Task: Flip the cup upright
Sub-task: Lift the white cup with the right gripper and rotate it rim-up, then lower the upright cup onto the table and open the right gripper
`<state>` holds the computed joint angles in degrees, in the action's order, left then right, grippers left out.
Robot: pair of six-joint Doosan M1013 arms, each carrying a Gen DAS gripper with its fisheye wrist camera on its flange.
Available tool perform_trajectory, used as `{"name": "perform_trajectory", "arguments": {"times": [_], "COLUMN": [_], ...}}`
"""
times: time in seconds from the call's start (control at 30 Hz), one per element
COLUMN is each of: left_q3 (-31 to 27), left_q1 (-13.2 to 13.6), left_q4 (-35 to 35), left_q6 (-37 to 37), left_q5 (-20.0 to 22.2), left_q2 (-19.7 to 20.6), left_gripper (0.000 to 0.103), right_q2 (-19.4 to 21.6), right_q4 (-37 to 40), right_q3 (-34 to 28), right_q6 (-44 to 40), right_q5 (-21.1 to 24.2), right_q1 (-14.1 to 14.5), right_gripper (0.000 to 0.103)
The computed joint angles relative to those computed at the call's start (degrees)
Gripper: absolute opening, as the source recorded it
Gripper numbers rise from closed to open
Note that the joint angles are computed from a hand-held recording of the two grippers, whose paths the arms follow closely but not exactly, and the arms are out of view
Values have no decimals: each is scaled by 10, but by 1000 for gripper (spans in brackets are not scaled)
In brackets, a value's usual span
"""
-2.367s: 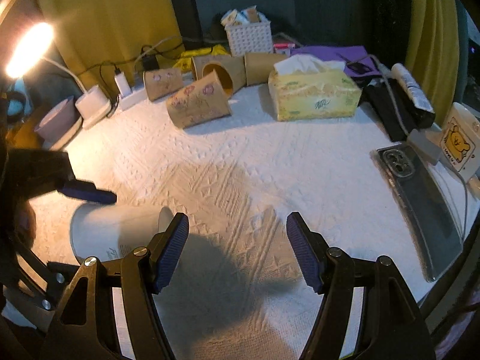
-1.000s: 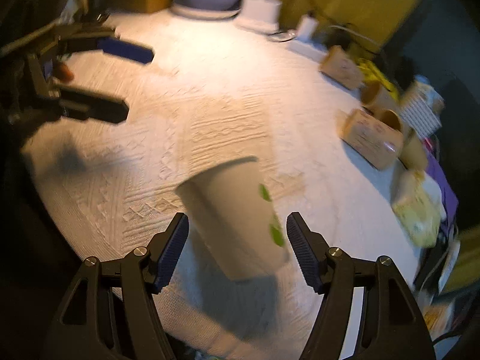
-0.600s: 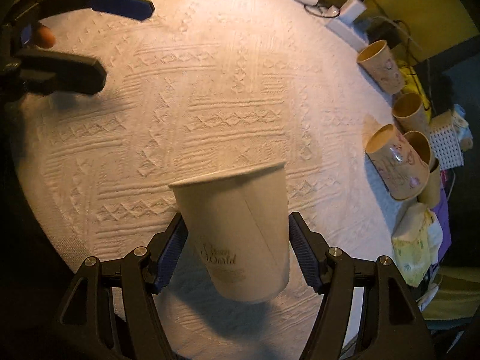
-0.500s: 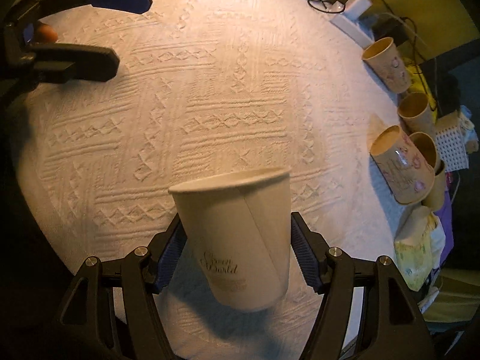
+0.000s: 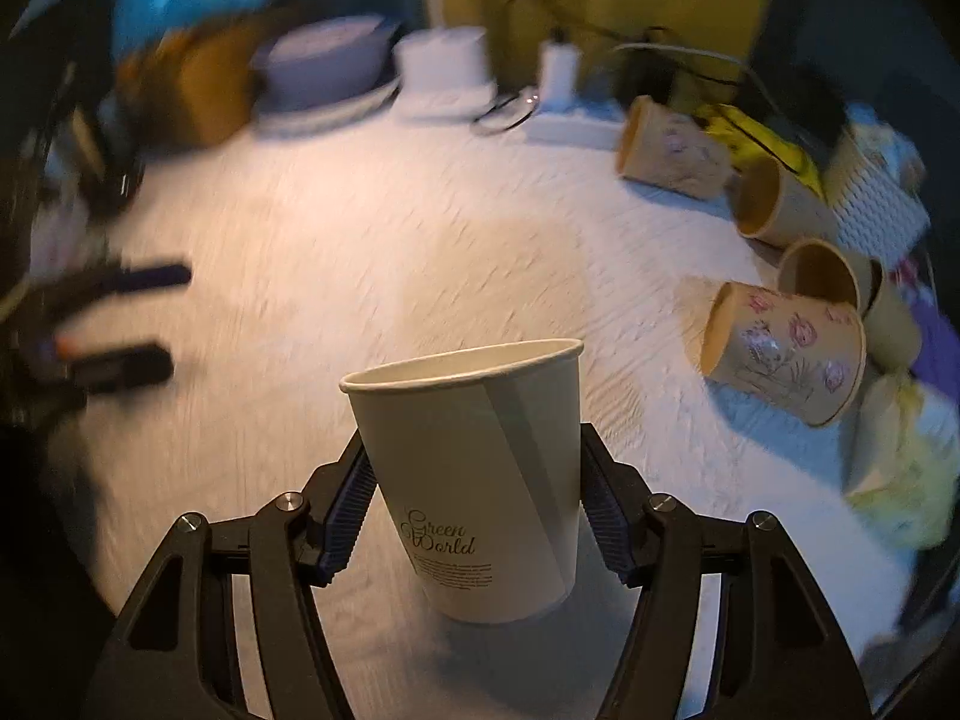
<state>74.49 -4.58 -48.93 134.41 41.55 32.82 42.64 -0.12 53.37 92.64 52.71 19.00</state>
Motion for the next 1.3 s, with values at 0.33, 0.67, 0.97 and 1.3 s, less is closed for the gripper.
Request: {"name": "perform_trajectory", "arguments": {"times": [0.33,0.67,0.97,1.3], "left_q3": [-3,10,31,64], "left_q1": [-25,-43,-48,-49], "left_q4": [27,60,56,47], "left_q6": [-15,-23,-12,17], "left_q5": [-6,-32,-48,-57], "left_q2": [-4,-15,-30,-54], "left_gripper": [85,85,85,85], "right_q2": [-59,-93,-99,-117], "right_q4": [9,2,-46,-119], "right_q3": [124,193,204,226], "right_q6": [76,112,143,219], "right_q5": [-164,-230,-209,-196], "right_q1": [-8,-5,8,25], "right_gripper": [67,67,68,72]}}
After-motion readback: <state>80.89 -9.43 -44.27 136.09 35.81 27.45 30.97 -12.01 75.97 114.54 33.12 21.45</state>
